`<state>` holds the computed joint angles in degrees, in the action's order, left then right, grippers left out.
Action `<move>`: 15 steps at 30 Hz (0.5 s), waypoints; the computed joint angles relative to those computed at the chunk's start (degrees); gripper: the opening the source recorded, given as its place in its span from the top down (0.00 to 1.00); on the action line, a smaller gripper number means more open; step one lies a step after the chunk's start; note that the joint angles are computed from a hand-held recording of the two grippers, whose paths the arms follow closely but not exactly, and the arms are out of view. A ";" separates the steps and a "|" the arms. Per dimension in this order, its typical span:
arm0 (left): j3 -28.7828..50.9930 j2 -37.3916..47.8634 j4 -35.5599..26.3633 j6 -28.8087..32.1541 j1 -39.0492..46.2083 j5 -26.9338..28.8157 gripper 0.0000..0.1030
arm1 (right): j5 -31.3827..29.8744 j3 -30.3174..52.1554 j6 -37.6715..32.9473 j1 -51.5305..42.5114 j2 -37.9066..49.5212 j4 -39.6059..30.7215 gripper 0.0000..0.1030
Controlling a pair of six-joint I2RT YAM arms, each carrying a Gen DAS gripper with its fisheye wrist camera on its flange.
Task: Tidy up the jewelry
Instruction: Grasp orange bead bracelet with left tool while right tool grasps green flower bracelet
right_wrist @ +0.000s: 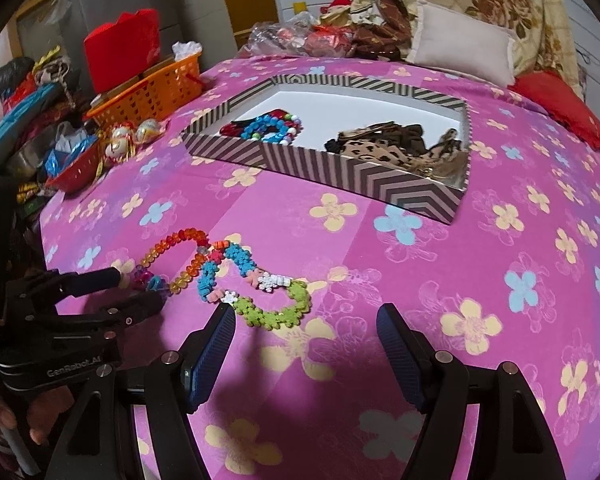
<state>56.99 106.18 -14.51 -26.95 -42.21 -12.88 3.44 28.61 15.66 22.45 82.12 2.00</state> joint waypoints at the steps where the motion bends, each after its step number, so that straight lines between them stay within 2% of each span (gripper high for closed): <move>1: 0.16 0.14 -0.03 0.01 -0.06 -0.12 0.37 | 0.44 0.33 -0.27 0.23 0.86 0.50 0.31; 12: 1.63 1.64 0.03 0.59 0.52 -1.42 0.37 | 2.66 3.85 -4.77 1.19 8.80 4.57 0.31; 14: 1.78 1.76 0.10 0.81 0.79 -1.36 0.37 | 3.07 4.53 -6.18 1.55 10.30 5.72 0.35; 15: 1.84 1.80 0.05 0.84 0.83 -1.32 0.37 | 2.73 4.84 -6.50 1.54 10.70 6.06 0.49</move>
